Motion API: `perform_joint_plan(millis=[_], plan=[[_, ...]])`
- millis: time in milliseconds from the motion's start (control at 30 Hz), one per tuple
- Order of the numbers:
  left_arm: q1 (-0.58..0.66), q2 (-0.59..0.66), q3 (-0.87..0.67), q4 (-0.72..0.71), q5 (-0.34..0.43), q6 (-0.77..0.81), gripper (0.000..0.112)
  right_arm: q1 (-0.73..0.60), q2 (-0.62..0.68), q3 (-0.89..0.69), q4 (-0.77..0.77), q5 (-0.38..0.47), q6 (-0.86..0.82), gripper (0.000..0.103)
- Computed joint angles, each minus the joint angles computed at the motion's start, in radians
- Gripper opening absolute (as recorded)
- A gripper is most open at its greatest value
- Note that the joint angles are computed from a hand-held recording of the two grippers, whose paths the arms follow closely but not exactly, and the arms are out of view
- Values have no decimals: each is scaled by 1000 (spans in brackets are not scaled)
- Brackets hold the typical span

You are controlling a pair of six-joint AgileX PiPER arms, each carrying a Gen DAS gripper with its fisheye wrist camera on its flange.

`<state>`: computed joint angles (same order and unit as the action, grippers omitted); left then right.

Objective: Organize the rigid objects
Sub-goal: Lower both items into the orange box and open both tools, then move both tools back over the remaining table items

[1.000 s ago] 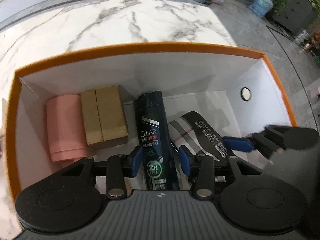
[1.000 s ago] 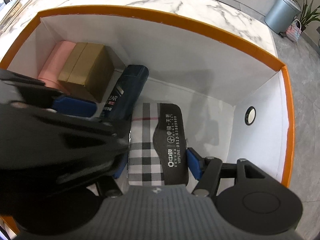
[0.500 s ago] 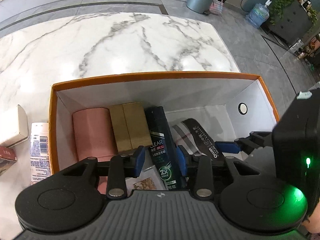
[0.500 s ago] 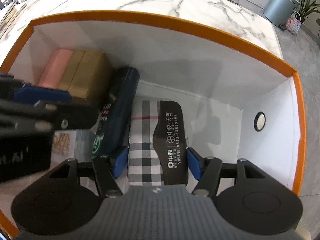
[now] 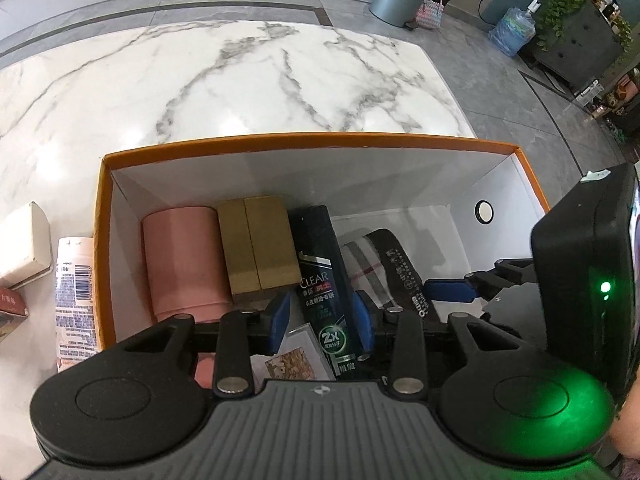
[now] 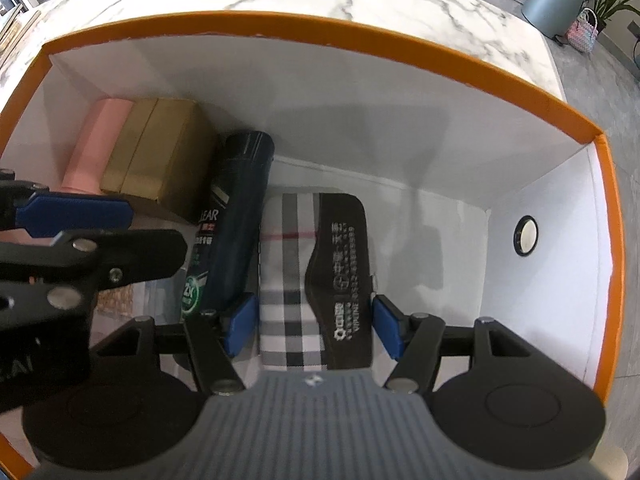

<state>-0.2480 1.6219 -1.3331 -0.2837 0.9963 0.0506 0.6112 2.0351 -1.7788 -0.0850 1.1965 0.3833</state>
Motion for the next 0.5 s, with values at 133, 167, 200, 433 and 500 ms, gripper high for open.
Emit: perform_joint_plan(millis=[133, 167, 200, 433, 500], plan=[[-1, -14, 8, 2, 1, 2, 43, 4, 2, -14, -17, 7, 5, 64], [-1, -18, 9, 0, 1, 5, 43, 8, -4, -10, -24, 6, 11, 64], [0, -25, 13, -3, 1, 10, 43, 10, -8, -11, -29, 7, 16, 64], [23, -68, 28, -40, 17, 30, 43, 63, -63, 5, -92, -3, 64, 63], [31, -91, 37, -44, 21, 40, 43, 81, -92, 32, -107, -27, 87, 63]])
